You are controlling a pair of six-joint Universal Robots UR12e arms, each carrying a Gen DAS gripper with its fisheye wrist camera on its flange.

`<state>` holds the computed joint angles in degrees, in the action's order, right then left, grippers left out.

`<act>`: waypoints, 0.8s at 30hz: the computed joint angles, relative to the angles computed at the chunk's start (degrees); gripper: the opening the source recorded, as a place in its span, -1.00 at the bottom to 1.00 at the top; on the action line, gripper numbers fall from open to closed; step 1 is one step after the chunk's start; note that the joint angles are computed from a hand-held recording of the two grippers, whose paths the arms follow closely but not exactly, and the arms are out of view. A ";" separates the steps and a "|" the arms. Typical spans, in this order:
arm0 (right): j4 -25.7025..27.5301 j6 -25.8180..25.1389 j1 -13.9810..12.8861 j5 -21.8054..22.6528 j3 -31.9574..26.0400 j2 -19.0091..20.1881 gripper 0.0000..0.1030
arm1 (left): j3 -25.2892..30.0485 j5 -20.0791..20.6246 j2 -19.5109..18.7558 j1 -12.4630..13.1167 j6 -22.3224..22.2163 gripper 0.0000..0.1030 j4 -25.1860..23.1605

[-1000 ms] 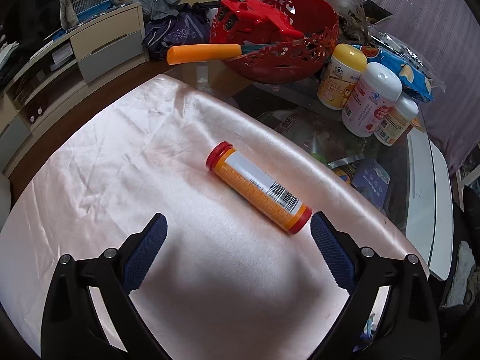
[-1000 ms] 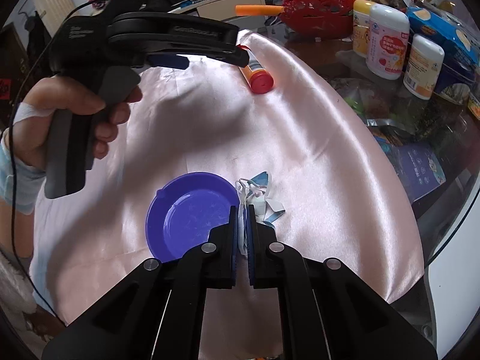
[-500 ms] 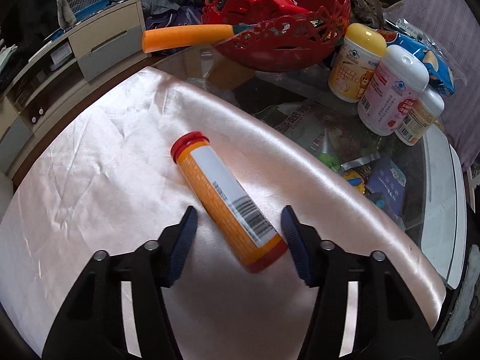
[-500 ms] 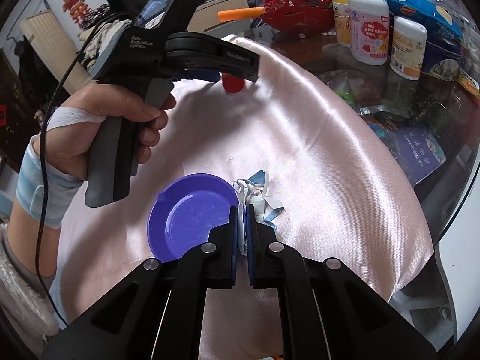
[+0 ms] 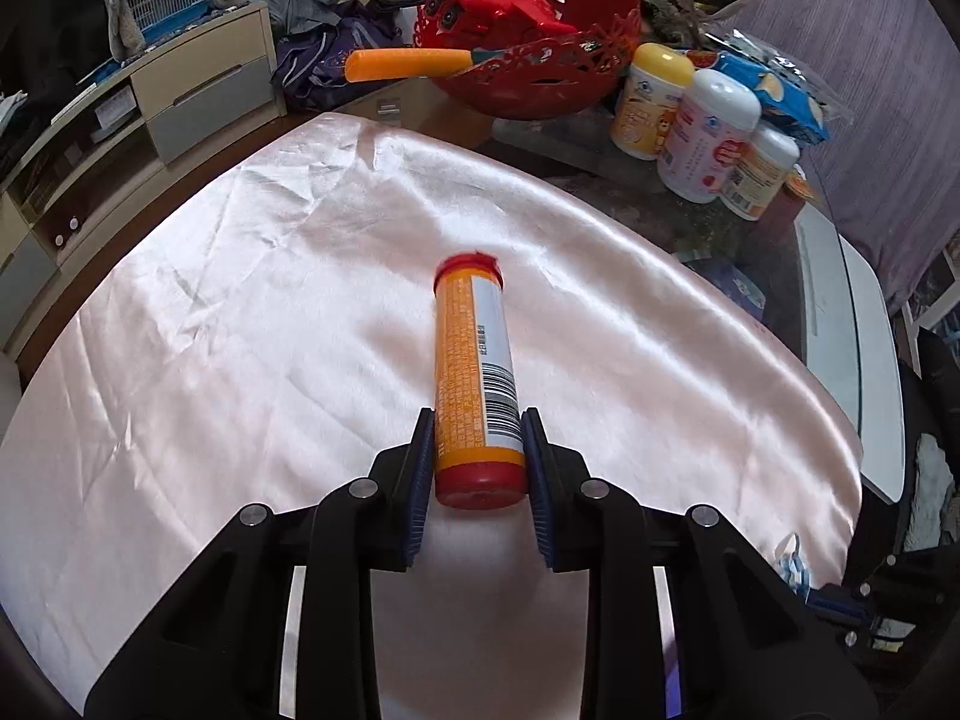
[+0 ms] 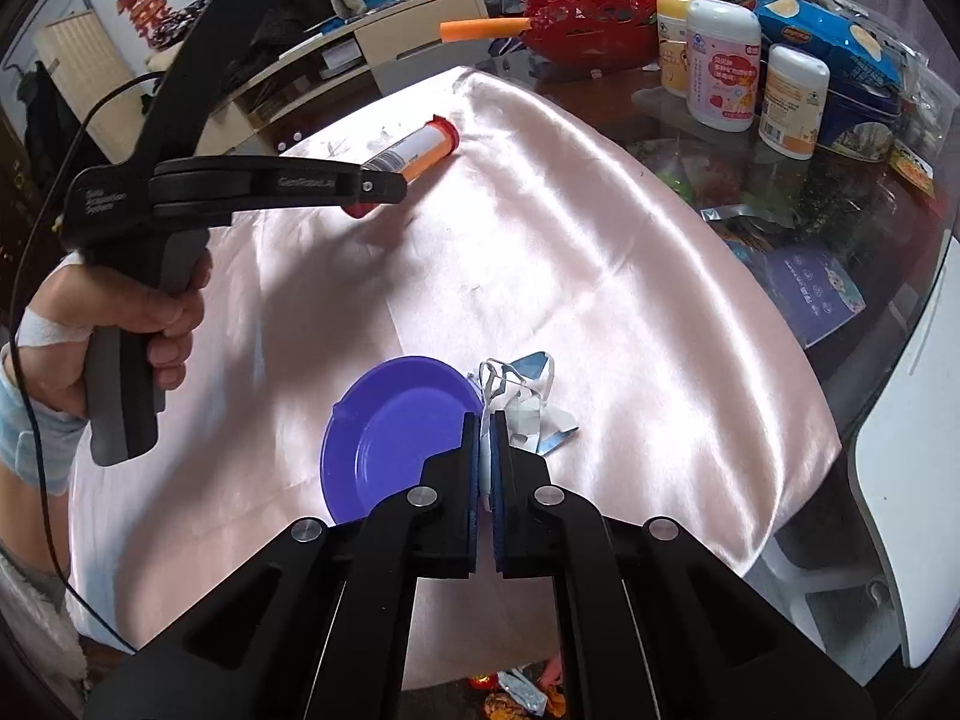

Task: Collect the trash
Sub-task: 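Carry tube and plate over the trash bin and open both tools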

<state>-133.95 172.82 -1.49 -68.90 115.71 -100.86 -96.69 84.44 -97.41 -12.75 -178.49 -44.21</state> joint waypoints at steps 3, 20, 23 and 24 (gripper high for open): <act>0.96 -0.50 -0.41 -1.24 1.00 -2.51 -0.91 | -2.24 -0.45 3.18 -0.49 0.58 -0.49 0.37; 9.80 -3.98 -8.04 -5.95 9.86 -20.37 -0.91 | -15.71 -1.82 19.97 -5.42 2.35 -0.49 -2.20; 11.86 -5.35 -9.96 -6.36 11.22 -23.06 -0.91 | -17.95 -2.78 21.91 -6.41 1.22 -0.49 -3.29; 12.42 -5.71 -10.48 -6.41 11.72 -23.75 -0.90 | -18.59 -3.05 22.46 -6.86 1.07 -0.49 -3.83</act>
